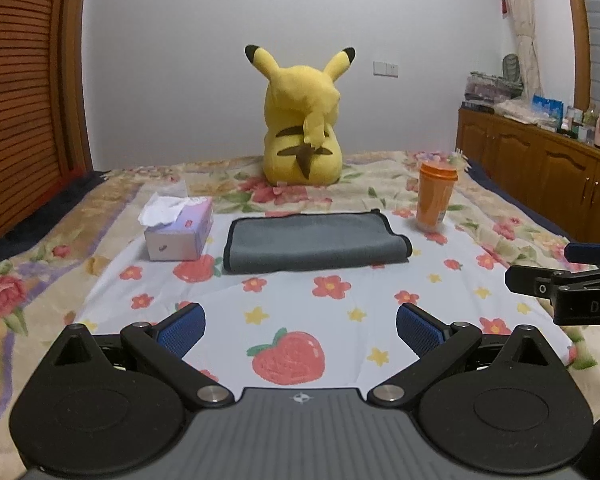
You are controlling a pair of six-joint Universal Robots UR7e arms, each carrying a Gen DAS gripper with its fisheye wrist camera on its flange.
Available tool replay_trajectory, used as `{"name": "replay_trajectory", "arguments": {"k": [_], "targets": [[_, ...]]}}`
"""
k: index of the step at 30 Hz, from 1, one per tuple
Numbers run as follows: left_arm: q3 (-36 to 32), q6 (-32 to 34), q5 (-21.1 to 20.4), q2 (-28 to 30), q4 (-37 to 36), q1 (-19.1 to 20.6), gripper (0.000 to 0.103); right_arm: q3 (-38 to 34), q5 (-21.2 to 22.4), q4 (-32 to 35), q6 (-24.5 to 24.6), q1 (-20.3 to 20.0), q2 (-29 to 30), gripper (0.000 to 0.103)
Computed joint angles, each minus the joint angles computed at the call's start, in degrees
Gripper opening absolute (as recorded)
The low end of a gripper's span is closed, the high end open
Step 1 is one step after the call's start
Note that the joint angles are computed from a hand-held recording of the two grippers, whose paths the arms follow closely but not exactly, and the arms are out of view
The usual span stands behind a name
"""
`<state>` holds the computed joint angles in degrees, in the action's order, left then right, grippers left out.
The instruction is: Fold towel
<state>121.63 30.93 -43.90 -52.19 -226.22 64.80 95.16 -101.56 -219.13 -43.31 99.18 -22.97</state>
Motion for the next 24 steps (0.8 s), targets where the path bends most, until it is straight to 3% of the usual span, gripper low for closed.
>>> {"name": "replay_trajectory", "arguments": {"k": [24], "targets": [[0.31,7.22,-2.46,1.82,-11.71,-0.84,0.103,0.37,2.58,-8.49,0.76,-0.69,0.87,0.103]]}}
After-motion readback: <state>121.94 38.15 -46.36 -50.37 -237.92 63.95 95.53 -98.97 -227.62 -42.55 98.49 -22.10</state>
